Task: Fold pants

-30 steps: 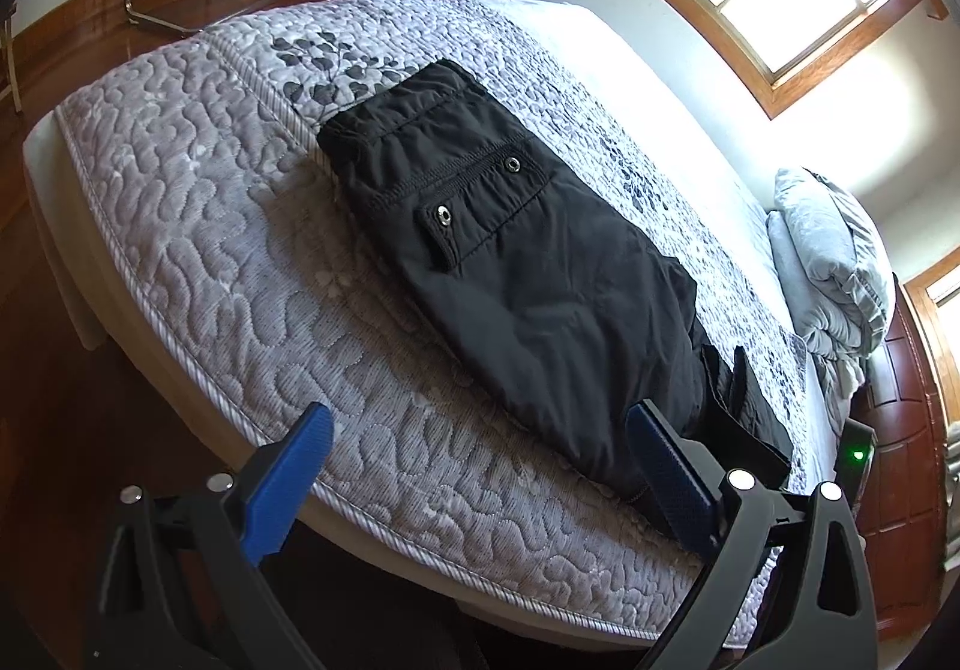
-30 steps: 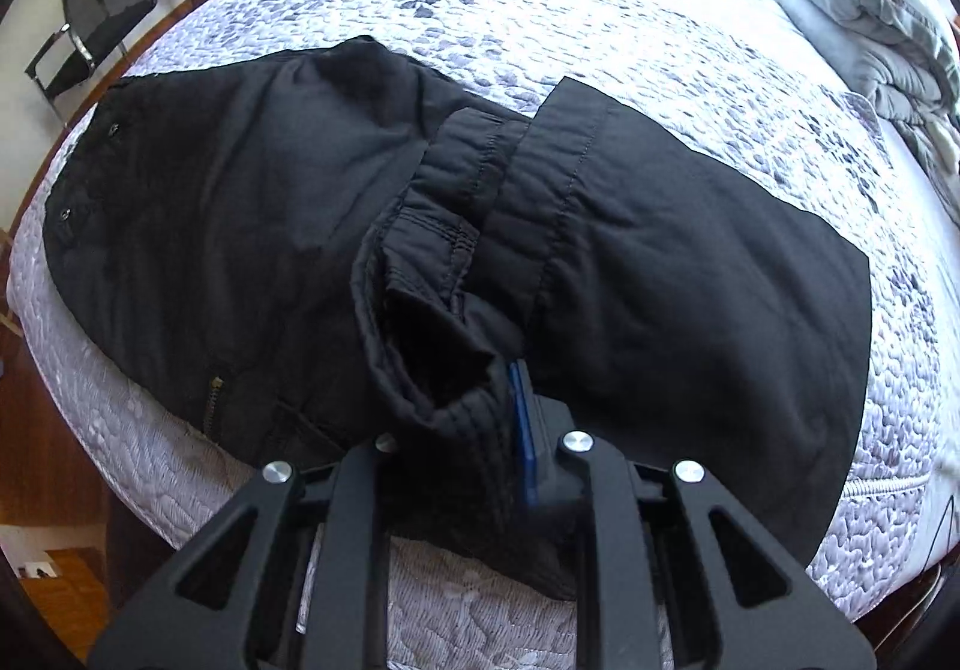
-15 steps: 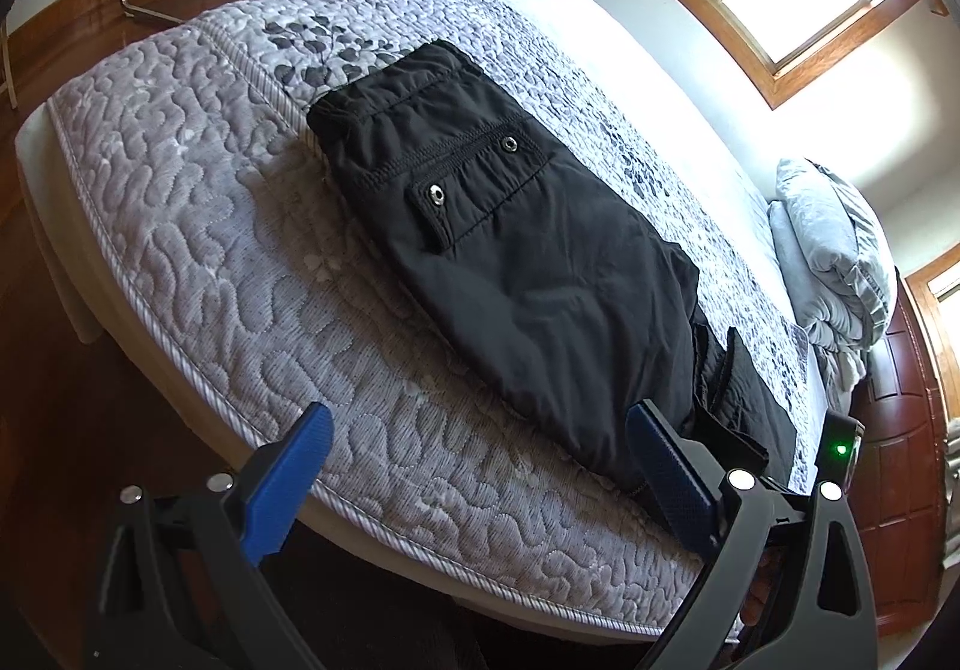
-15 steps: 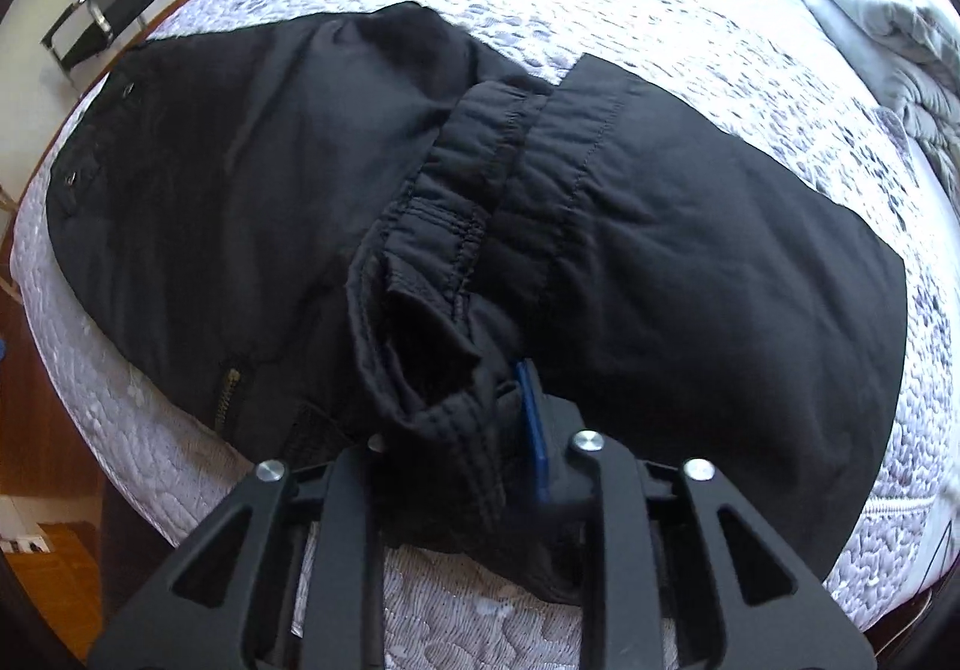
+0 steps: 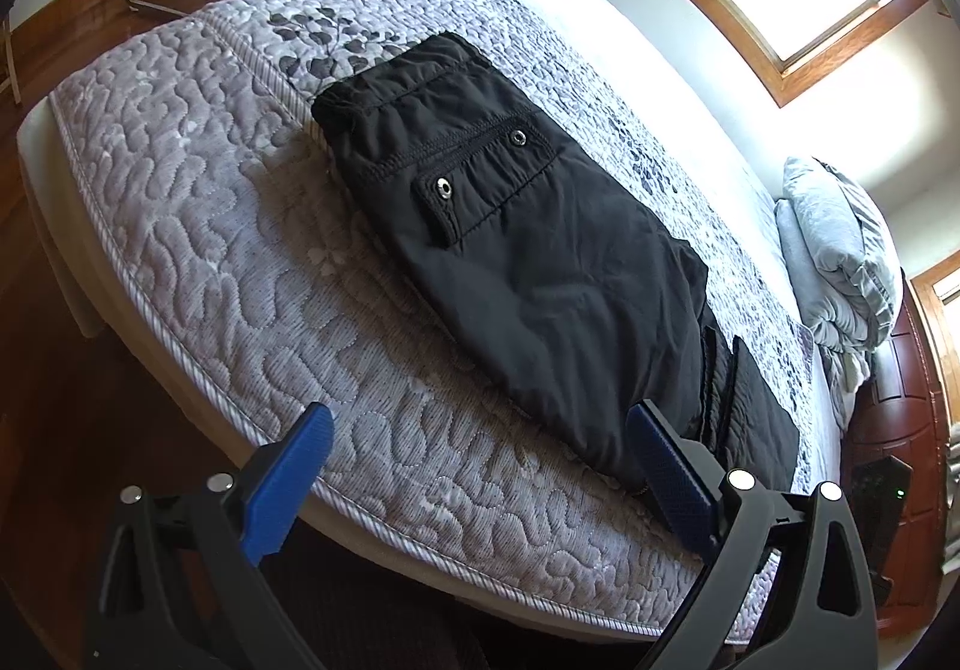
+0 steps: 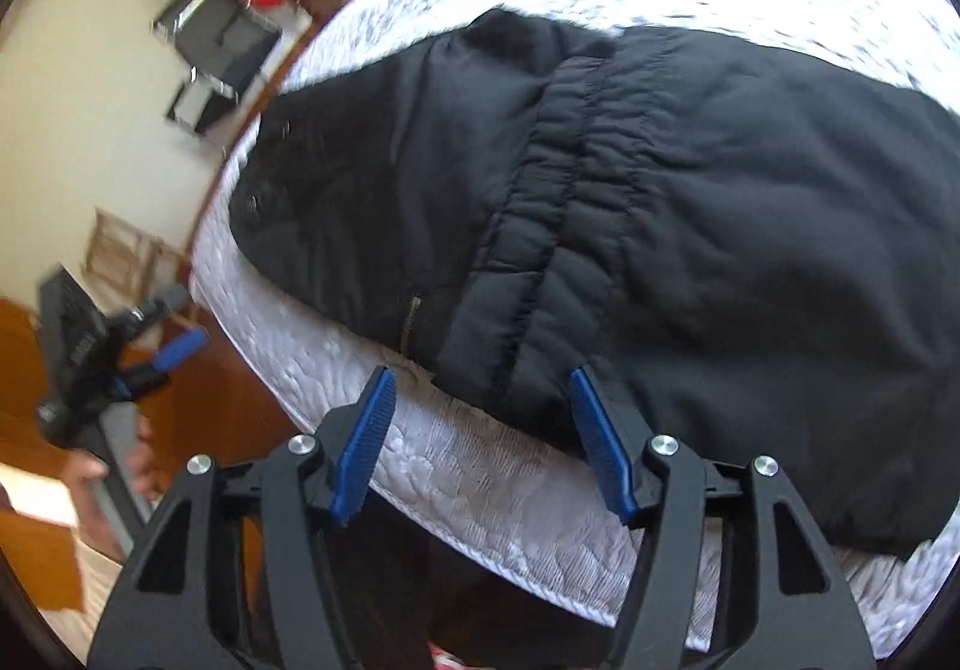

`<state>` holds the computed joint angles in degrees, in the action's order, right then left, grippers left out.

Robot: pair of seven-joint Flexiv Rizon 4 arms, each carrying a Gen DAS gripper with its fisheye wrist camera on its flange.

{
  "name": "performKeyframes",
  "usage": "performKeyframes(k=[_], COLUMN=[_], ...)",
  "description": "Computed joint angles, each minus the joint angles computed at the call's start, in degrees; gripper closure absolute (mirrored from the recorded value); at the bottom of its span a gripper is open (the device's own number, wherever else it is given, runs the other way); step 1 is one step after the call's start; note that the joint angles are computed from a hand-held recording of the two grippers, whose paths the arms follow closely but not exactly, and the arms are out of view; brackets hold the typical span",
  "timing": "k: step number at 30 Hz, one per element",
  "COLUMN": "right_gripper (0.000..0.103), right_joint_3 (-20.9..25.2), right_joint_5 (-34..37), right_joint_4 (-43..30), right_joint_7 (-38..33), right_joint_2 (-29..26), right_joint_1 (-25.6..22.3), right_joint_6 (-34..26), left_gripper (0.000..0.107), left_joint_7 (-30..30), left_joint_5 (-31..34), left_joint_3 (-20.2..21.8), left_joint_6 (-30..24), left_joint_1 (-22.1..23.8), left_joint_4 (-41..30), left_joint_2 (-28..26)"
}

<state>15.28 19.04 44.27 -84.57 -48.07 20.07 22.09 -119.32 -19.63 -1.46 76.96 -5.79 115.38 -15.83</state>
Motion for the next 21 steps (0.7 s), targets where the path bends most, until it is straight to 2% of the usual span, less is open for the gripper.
performKeyframes(k=[4,6,11,13,21], right_gripper=[0.043,0.044,0.048,0.054,0.055], right_joint_3=[1.74,1.03,1.20,0.82,0.20], right_joint_5=[5.26,4.82,4.94,4.05,1.46], right_joint_4=[2.27,2.97,1.86,1.82,0.66], right_joint_7=[1.94,2.51,3.48,3.79,4.26], right_joint_2=[1.29,1.72,0.59,0.35,-1.52], right_joint_1=[-2.84,-2.60,-3.11,-2.57,-1.21], right_joint_6=[3.28,4.79,3.99,3.42,2.62], left_gripper=[0.008,0.008,0.008,0.008,0.008], left_joint_7=[0.53,0.79,0.07,-0.64,-1.69], left_joint_5=[-0.54,-0.69,0.46,1.20,2.44], left_joint_3=[-0.48,-0.61,0.13,0.61,1.03], left_joint_6=[-0.23,-0.42,-1.49,-1.85,-3.14], left_joint_1=[0.21,0.23,-0.17,-0.42,-0.33], left_joint_4=[-0.29,-0.51,-1.68,-2.20,-3.02], left_joint_2=[-0.30,-0.46,-1.16,-1.40,-1.81])
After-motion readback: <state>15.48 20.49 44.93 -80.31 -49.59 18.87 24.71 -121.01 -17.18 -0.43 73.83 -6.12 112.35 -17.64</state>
